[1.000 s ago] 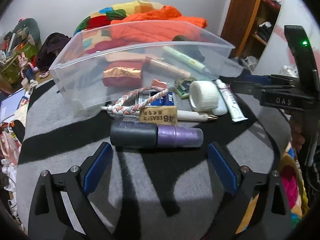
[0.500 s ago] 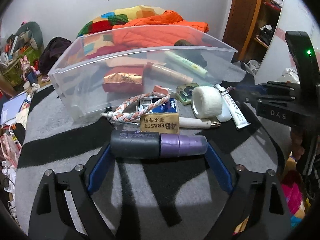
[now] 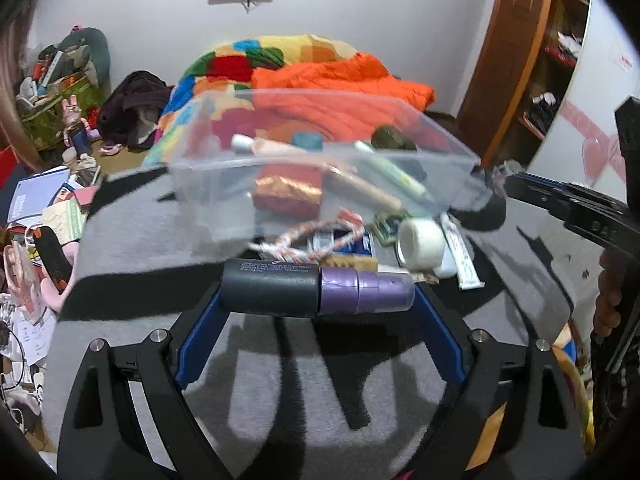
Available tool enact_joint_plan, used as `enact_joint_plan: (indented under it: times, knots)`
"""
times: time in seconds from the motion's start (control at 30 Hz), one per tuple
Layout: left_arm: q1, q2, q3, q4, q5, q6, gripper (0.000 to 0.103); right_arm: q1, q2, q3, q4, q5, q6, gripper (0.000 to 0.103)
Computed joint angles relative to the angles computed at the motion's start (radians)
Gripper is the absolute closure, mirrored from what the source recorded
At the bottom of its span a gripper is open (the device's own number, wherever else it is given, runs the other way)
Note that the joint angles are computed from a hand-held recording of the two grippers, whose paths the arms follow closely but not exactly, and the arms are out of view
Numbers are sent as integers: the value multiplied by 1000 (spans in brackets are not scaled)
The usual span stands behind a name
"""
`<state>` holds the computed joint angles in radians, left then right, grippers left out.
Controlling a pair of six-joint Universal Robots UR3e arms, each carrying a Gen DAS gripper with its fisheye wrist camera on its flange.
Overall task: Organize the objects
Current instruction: 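Grasp the purple-and-black cylinder with the left tool while the right tool grasps the pink clip, then drop the pink clip into the clear box with the right tool while the left tool lifts the cylinder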
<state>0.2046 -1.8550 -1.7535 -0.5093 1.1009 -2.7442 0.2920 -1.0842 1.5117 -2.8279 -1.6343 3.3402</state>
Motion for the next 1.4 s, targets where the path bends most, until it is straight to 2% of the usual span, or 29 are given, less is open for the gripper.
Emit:
enact_joint_plan:
  times: [0.27,0.4,0.63,1.03,1.17,1.4]
  knots:
    - [39,23,64,8,-39,-48,13,14,-22,-65,-5,-6,-4,79]
    - [38,-4,136,15,-41,-83,13,22,17,-155,15,-6,-15,79]
    - [-5,-102,295,-12,12,-101,13,33,148,-401,120,6,-37,79]
    - [-67,-326,619,-176,76,-112,14,30,415,-817,372,22,-21,79]
    - [-26,-288,548,-161,35,-113,14,18,476,-890,435,27,-18,79]
    - [43,-132,270,-102,0,-35,14,-19,551,-1008,557,81,5,79]
